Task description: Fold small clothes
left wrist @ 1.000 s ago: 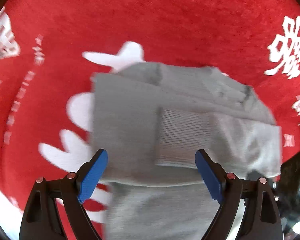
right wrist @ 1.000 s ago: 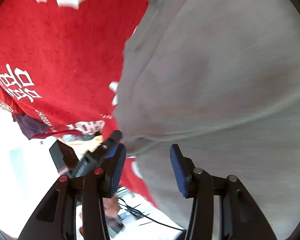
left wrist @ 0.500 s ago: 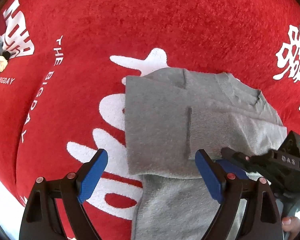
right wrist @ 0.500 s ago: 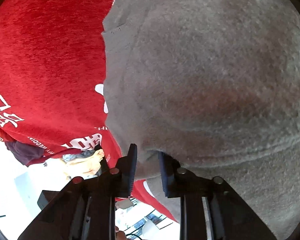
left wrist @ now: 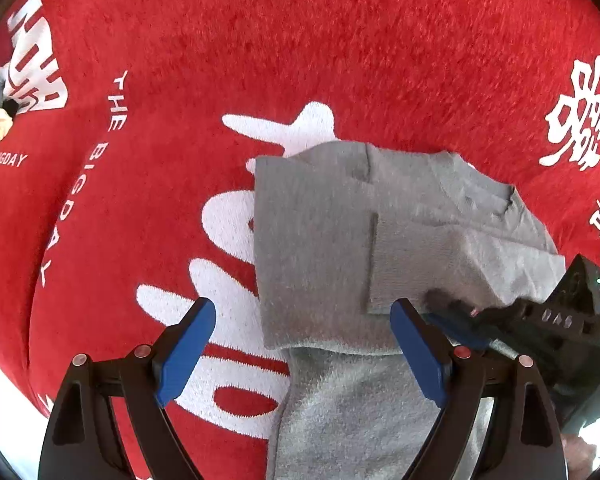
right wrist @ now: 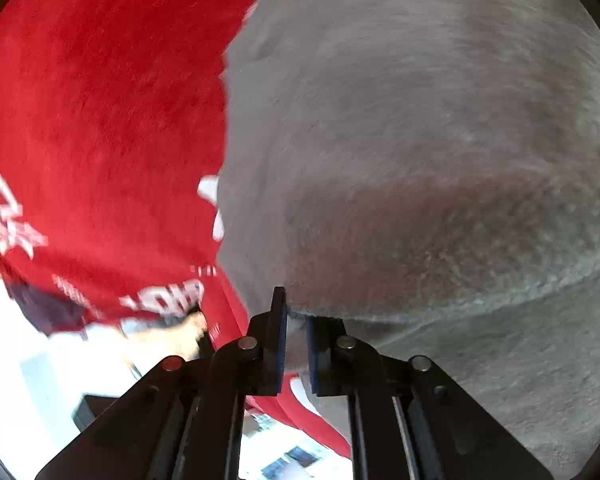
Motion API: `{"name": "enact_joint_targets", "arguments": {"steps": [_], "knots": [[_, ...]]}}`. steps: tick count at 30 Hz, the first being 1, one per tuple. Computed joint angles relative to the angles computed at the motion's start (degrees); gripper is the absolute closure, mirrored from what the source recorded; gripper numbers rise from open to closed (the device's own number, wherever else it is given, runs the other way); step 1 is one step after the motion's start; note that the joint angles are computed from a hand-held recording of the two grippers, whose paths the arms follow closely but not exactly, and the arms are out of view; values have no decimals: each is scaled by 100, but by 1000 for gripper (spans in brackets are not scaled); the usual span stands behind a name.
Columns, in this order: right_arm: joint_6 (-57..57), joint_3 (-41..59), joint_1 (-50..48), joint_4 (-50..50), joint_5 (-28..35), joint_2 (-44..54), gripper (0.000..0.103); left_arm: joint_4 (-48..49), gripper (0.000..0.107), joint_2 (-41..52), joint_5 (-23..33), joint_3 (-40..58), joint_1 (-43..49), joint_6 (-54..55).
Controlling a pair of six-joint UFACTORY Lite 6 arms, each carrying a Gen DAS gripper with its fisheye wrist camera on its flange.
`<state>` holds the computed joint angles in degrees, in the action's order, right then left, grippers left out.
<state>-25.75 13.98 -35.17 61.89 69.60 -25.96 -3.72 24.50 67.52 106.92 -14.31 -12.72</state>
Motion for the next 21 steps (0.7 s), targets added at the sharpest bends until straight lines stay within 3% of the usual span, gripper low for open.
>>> {"name": "enact_joint_targets", "arguments": {"steps": [3,7,10,12,16,21], "knots": [[-206,139,632,-64,-37,439,94,26,17,151,80,89,-49,-11],[-115,822,945,-1249,380,-49,92,22,17,267,87,158,-263,19],[-1003,1474,-586,-2273,1291,-363,83,-52,17,383,85,295,-486,16],[-1688,2187,-1785,-3015,1360,-54,71,-136,17,585,122,549,-656,-13],[-2714,3662,-3339,-3861,585,1385,71,-228,17,1172,219,1258,-1056,-111],[-2764,4332,-3506,-4763,-554,2620,72,42,17,1875,428,1690,-1524,-187]]}}
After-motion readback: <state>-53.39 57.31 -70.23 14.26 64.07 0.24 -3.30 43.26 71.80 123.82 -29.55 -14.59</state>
